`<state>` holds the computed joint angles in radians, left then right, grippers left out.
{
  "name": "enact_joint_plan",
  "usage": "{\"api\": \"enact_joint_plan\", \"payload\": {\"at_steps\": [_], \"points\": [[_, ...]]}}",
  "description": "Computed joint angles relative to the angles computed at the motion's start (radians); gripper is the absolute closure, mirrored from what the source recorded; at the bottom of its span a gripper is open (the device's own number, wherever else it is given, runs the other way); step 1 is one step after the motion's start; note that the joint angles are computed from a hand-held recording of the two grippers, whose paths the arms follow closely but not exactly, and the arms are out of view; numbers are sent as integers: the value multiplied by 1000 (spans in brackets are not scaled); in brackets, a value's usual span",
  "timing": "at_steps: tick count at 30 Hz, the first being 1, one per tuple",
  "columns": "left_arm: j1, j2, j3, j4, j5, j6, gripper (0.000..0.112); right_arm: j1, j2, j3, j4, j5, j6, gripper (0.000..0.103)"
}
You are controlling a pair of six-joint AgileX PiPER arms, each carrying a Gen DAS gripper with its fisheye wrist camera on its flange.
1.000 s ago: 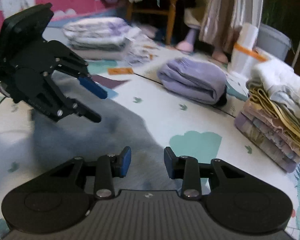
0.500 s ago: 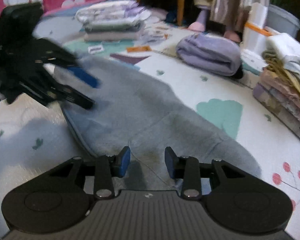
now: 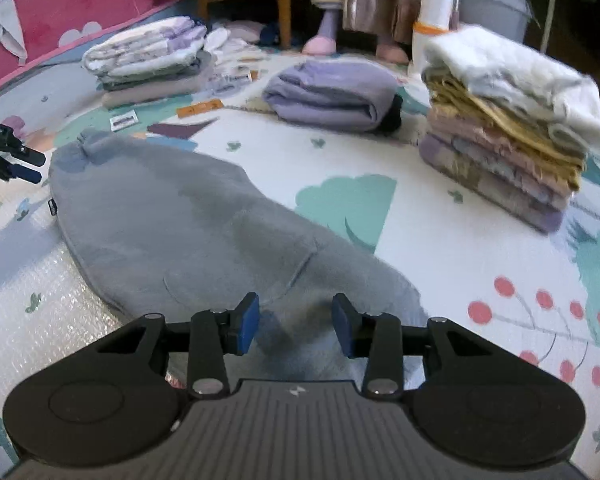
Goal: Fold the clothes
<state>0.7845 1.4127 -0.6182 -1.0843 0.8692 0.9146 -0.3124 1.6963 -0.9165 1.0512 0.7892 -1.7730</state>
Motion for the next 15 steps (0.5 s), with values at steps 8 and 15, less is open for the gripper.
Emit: {"api": "enact_joint_plan", "payload": {"at_steps": [8, 15], "points": [[16, 138, 26, -220, 18, 156, 58, -4, 64, -35, -16, 17, 68, 55], [73, 189, 98, -379, 91, 182, 58, -24, 89, -45, 3, 46, 87, 55]]}}
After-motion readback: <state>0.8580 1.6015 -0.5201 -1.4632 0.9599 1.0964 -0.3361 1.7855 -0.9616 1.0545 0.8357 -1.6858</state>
